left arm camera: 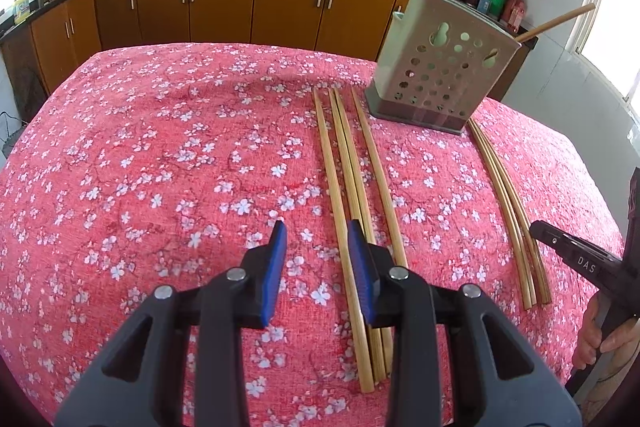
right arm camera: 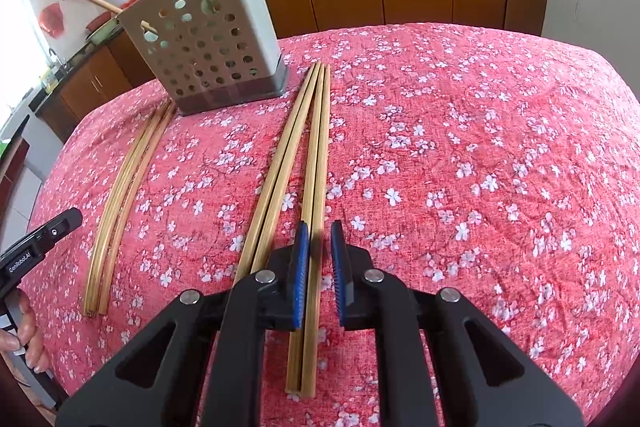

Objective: Organize utensils

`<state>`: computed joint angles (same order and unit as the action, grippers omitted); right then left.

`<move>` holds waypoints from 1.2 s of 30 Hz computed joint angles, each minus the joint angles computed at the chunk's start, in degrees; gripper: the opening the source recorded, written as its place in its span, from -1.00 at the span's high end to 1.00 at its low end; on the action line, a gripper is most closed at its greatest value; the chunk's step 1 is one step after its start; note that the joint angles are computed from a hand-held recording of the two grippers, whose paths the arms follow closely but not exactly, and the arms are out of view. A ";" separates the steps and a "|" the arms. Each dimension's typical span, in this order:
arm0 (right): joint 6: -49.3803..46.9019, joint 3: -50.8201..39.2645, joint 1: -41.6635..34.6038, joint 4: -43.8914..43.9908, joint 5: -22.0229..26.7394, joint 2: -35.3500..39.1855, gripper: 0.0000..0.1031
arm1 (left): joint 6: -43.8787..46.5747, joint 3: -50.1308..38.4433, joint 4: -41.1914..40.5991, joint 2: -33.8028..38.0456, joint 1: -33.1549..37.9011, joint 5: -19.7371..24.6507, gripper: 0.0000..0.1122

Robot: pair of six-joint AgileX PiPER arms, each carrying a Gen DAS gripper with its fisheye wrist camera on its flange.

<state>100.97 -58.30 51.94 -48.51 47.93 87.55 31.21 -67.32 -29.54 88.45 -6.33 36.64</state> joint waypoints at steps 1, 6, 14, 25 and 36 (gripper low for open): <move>-1.03 -0.33 0.08 0.24 0.58 0.20 0.75 | 0.08 0.08 0.08 0.04 -0.14 0.07 0.44; -4.50 -0.97 -1.21 2.98 1.19 0.82 0.76 | 0.03 -0.18 0.21 0.64 -0.42 0.70 0.44; 1.04 -1.37 -0.62 0.60 7.77 1.89 0.85 | 0.92 0.25 0.29 0.58 -0.44 1.40 0.45; 1.72 1.02 1.00 -0.29 7.59 0.10 0.84 | -5.63 2.28 9.88 -0.02 -5.44 -1.69 0.72; 1.99 1.71 0.22 -2.27 7.89 0.14 0.85 | -14.10 -7.23 16.31 7.69 -1.47 -1.83 0.84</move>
<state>102.96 -56.59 52.16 -50.77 55.82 87.69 17.11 -74.55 -13.23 96.14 -7.80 34.81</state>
